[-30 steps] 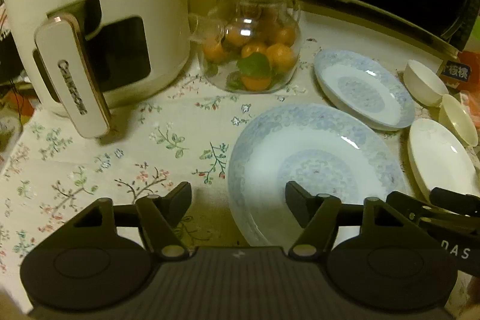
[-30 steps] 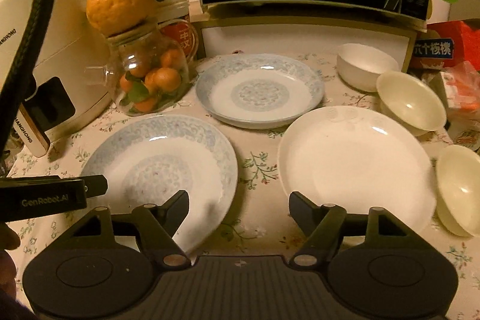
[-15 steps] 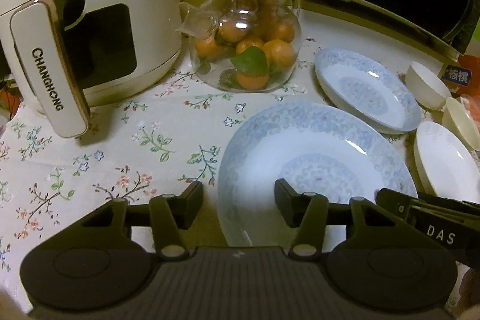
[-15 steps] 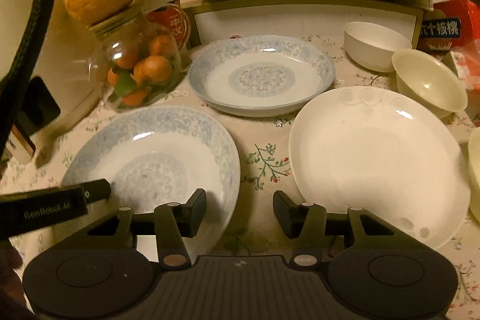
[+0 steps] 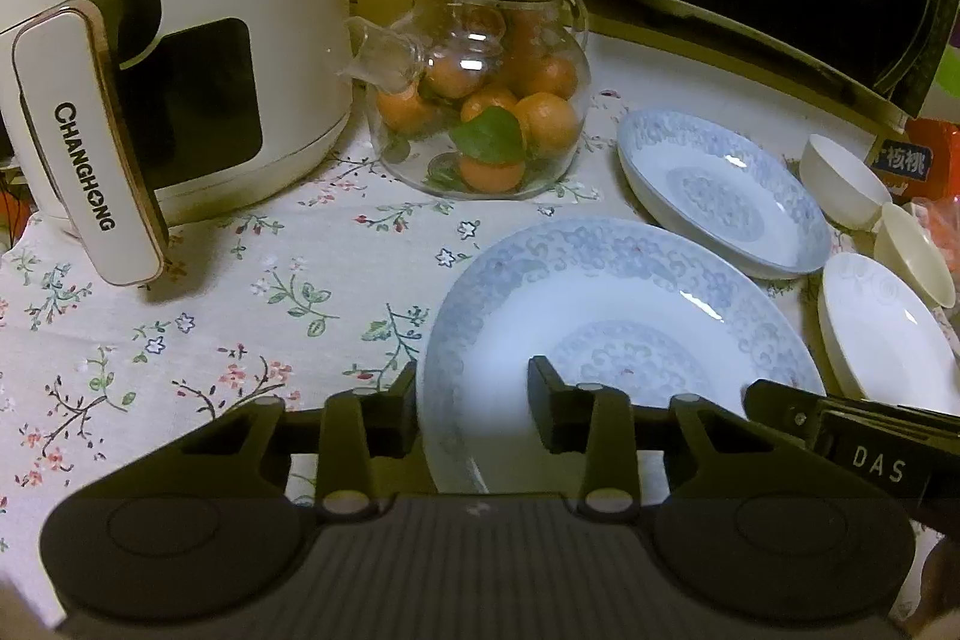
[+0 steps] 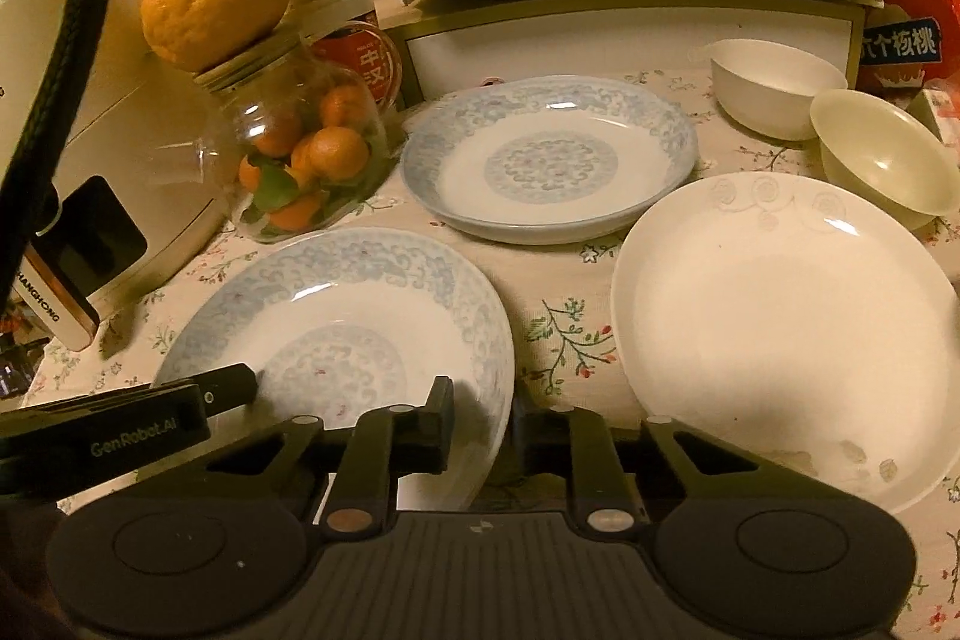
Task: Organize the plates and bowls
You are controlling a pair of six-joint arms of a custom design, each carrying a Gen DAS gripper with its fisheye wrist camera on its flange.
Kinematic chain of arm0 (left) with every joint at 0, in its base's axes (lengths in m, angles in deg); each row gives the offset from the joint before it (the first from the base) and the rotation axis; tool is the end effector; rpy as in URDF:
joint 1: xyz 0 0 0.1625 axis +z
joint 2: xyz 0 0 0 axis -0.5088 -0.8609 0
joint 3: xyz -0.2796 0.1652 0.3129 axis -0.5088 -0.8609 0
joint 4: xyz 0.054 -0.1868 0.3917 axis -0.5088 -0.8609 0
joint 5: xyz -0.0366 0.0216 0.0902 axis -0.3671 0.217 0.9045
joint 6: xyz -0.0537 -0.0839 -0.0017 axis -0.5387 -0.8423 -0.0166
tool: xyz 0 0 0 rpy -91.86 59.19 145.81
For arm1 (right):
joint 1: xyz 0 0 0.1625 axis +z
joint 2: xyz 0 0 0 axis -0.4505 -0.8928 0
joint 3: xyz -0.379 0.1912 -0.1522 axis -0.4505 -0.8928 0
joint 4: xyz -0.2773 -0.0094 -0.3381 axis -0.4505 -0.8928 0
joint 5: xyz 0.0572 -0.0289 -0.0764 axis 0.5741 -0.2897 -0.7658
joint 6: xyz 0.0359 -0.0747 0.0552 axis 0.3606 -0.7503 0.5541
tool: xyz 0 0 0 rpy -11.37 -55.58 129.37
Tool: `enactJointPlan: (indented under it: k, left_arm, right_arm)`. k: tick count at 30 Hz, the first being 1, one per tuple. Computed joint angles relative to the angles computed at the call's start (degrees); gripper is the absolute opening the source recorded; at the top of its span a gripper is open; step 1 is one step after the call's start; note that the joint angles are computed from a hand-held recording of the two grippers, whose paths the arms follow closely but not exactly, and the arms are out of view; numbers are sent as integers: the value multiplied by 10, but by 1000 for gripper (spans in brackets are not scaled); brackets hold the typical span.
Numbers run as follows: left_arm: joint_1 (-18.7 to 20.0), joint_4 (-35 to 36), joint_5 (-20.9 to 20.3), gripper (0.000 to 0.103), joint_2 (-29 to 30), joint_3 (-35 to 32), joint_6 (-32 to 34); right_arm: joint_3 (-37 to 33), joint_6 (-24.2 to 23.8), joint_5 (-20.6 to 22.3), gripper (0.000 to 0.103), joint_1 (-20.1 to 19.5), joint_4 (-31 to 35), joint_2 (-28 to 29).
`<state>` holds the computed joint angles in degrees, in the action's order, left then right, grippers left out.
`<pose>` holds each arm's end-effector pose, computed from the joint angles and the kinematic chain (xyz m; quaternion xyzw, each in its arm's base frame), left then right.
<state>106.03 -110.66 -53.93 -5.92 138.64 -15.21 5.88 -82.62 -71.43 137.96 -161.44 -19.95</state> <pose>-0.0192 -0.8256 0.3522 0.1539 0.8841 -0.3380 0.2837 0.3861 -0.8077 -0.0861 0.0869 -0.8702 0.3969 0.2788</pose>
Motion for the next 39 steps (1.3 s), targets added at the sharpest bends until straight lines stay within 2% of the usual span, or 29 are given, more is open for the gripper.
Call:
enactJointPlan:
  k: [3, 7, 12, 17, 27, 39]
  left_arm:
    - [5, 3, -11, 21, -3, -2, -7]
    - [10, 15, -31, 17, -12, 0, -15]
    - [11, 5, -43, 11, -35, 24, -27]
    - [11, -10, -49, 11, -76, 73, -37]
    - [14, 1, -33, 11, -149, 143, -74]
    - [16, -4, -29, 11, -164, 161, -59]
  right_arm:
    - [11, 8, 13, 15, -3, -8, -6]
    - [28, 21, 25, 13, -5, -14, -17]
    - [50, 14, 32, 12, -1, -26, -28]
    - [84, -2, 40, 12, 11, -46, -45]
    - [162, 12, 58, 12, 35, -41, -76]
    - [175, 24, 43, 13, 48, -41, -73]
